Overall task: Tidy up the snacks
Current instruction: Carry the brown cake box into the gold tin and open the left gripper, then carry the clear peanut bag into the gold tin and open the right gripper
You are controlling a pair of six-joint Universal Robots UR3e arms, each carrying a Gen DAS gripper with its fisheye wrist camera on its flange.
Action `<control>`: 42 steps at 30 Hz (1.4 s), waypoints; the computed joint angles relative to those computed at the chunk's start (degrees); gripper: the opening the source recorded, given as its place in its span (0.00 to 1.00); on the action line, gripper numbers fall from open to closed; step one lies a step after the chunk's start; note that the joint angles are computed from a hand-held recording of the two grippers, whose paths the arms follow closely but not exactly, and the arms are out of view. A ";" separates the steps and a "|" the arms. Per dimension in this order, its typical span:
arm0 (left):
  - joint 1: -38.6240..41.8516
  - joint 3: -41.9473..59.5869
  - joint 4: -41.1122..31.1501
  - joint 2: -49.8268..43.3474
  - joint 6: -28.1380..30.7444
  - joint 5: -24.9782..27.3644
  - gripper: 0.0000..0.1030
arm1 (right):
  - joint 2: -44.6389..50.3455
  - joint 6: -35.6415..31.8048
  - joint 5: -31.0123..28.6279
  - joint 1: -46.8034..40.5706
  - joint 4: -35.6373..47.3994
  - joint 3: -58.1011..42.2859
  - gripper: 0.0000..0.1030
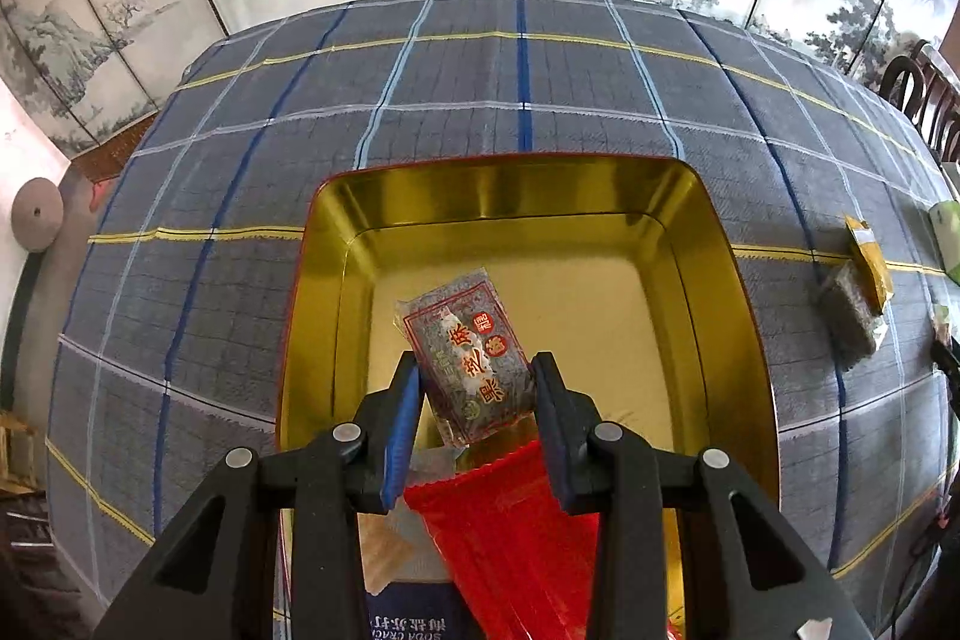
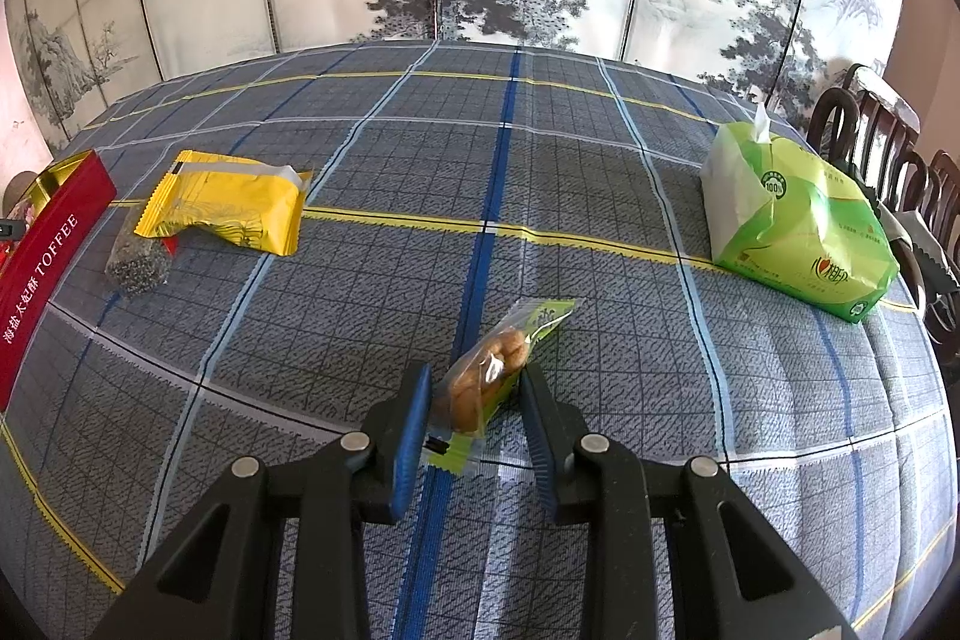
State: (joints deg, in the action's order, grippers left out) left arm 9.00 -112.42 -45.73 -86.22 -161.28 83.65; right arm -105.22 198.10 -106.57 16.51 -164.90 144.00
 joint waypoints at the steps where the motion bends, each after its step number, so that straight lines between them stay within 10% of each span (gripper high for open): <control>1: 0.00 0.04 -0.18 -0.12 0.03 0.11 0.32 | -0.09 -0.04 0.03 -0.05 0.04 0.04 0.30; 22: 1.84 -1.72 -1.48 3.52 1.15 -1.41 0.35 | -0.40 -0.15 0.04 -0.09 0.42 0.00 0.30; 42: 10.16 -12.79 -10.32 29.33 2.93 -6.47 0.66 | 1.55 4.17 -4.22 3.13 2.25 -2.04 0.28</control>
